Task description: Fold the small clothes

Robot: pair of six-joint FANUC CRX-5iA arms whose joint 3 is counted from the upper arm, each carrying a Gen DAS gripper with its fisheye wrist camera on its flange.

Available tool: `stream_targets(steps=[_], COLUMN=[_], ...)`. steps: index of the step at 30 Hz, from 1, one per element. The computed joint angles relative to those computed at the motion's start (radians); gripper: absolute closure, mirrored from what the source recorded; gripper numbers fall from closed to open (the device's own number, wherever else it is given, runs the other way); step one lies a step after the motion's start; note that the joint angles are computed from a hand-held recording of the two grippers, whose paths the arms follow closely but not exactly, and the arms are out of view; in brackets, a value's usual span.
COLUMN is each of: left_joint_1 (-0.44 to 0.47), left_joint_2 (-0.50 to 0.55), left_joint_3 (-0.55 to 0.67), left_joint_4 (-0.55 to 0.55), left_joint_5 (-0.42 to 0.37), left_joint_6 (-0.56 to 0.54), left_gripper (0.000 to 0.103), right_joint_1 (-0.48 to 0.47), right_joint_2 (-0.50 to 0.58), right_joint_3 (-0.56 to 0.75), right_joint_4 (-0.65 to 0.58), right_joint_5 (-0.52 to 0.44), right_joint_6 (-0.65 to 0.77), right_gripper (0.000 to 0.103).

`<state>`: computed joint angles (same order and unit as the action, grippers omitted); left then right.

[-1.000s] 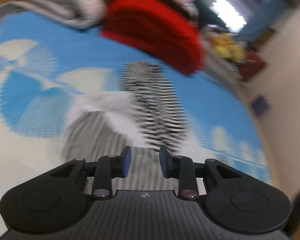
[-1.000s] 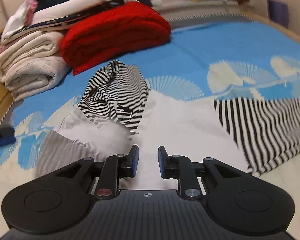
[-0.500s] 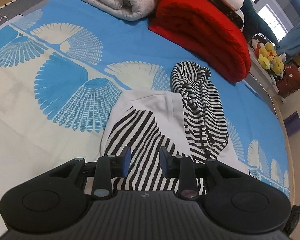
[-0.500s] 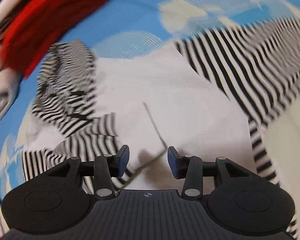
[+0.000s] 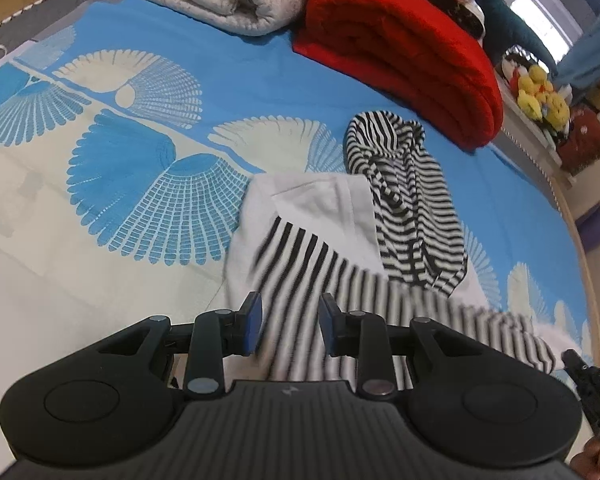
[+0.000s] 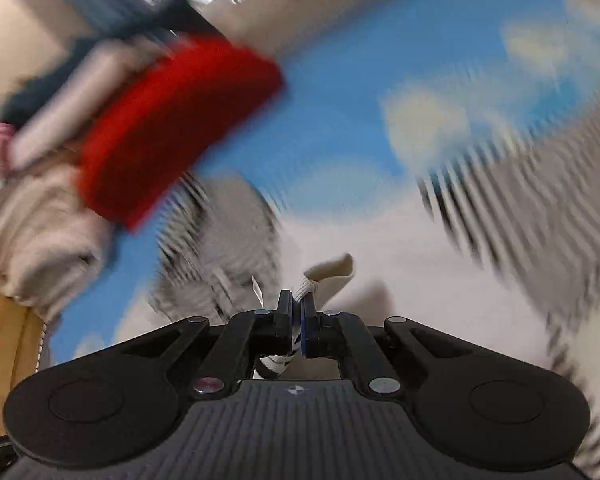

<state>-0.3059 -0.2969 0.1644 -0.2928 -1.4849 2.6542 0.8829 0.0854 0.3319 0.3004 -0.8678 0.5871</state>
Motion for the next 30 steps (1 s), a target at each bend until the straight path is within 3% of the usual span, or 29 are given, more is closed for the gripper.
stream_targets(steps=[2, 4, 6, 9, 12, 16, 18, 21, 23, 30], left_joint_1=[-0.002, 0.000, -0.001, -0.005, 0.004, 0.017, 0.007, -0.017, -0.054, -0.044], left_joint_2=[0.004, 0.010, 0.016, 0.028, 0.035, 0.058, 0.082, 0.092, 0.092, 0.129], left_joint_3=[-0.005, -0.012, -0.020, -0.037, -0.086, -0.153, -0.155, -0.115, -0.081, -0.080], left_joint_4=[0.005, 0.019, 0.034, 0.069, 0.136, 0.198, 0.185, 0.150, 0.101, 0.143], left_joint_5=[-0.003, 0.001, 0.011, 0.040, 0.081, 0.049, -0.006, -0.036, -0.021, -0.055], left_joint_6=[-0.010, -0.026, -0.037, -0.071, -0.129, -0.176, -0.209, -0.187, -0.162, -0.191], left_gripper=[0.070, 0.070, 0.070, 0.070, 0.070, 0.070, 0.077, 0.077, 0.075, 0.073], right_joint_1=[-0.002, -0.030, -0.054, -0.064, -0.088, -0.127, -0.135, -0.133, -0.136, -0.140], right_joint_2=[0.020, 0.099, 0.146, 0.117, 0.082, 0.136, 0.173, 0.222, 0.213, 0.147], right_joint_3=[0.022, 0.132, 0.182, 0.144, 0.119, 0.201, 0.239, 0.298, 0.294, 0.248], right_joint_4=[0.041, -0.016, -0.024, -0.029, -0.155, -0.310, -0.320, -0.280, -0.264, -0.195], right_joint_5=[-0.086, -0.281, -0.417, -0.347, -0.231, -0.325, -0.418, -0.544, -0.543, -0.455], right_joint_6=[-0.008, 0.015, -0.062, -0.061, 0.070, 0.129, 0.127, 0.088, 0.056, 0.130], right_gripper=[0.100, 0.095, 0.095, 0.094, 0.070, 0.069, 0.069, 0.069, 0.068, 0.068])
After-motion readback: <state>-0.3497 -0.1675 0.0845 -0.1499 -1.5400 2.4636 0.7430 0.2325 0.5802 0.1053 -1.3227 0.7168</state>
